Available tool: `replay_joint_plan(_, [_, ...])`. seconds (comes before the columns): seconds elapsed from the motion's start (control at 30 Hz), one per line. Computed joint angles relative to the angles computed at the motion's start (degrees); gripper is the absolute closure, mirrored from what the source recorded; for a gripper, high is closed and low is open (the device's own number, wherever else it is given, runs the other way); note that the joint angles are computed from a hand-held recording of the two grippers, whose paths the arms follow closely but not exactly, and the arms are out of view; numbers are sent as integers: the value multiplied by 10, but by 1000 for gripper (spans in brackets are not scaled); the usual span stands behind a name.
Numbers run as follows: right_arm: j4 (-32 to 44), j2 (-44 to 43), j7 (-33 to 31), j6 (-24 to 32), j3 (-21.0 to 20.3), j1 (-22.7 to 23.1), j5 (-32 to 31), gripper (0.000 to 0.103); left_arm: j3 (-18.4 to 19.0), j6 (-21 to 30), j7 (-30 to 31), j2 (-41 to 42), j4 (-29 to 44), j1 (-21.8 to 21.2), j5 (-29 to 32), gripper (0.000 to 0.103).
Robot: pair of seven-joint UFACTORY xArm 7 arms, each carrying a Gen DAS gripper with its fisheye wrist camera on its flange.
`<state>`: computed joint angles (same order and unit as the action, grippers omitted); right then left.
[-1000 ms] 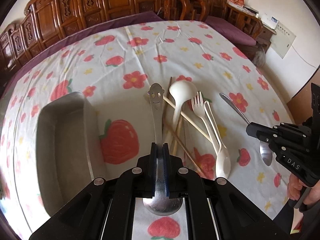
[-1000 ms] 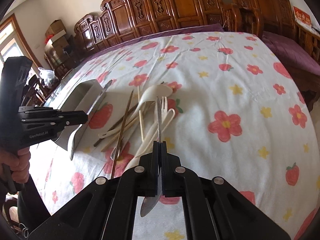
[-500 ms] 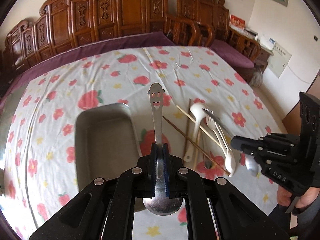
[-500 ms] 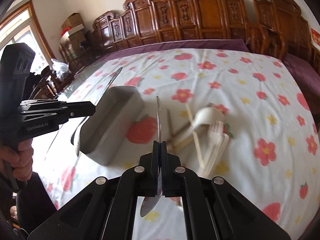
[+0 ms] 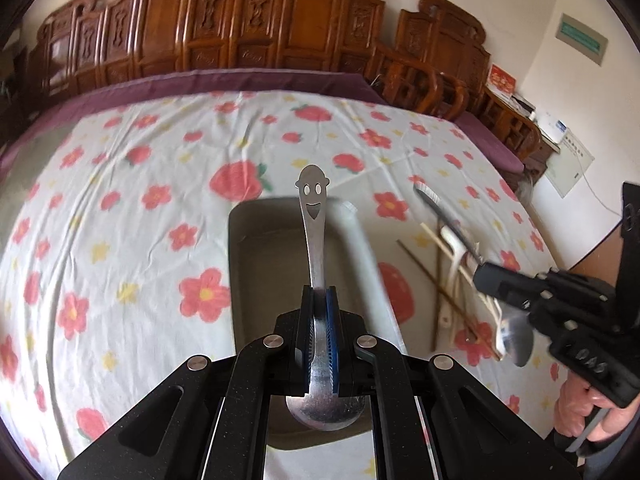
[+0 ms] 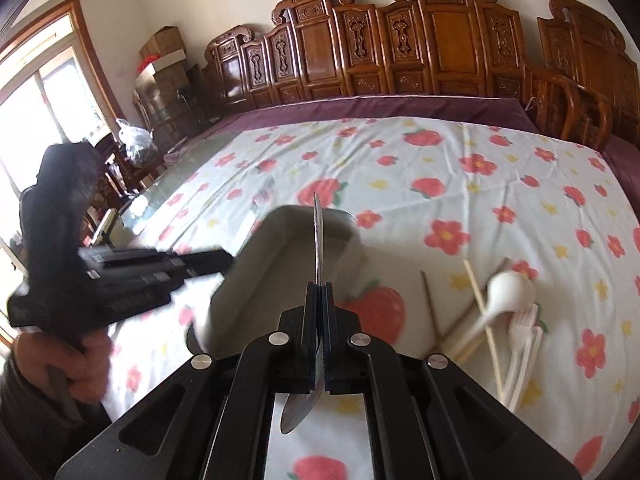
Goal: Organize utensils
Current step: 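Lower both spoons into the steel tray and open both tools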
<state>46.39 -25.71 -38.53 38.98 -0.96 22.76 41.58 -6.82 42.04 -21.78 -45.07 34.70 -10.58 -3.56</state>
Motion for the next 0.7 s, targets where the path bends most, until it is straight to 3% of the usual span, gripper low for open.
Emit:
replay_joint_plan(0.3, [18,39,51,-50,38,22,-4,100,27,3,22,3,-17,0,-18,98])
replay_joint_plan(0.7, [23,83,102,-75,60,35,-15,100,33,12,38,-30,-28,30,-9,97])
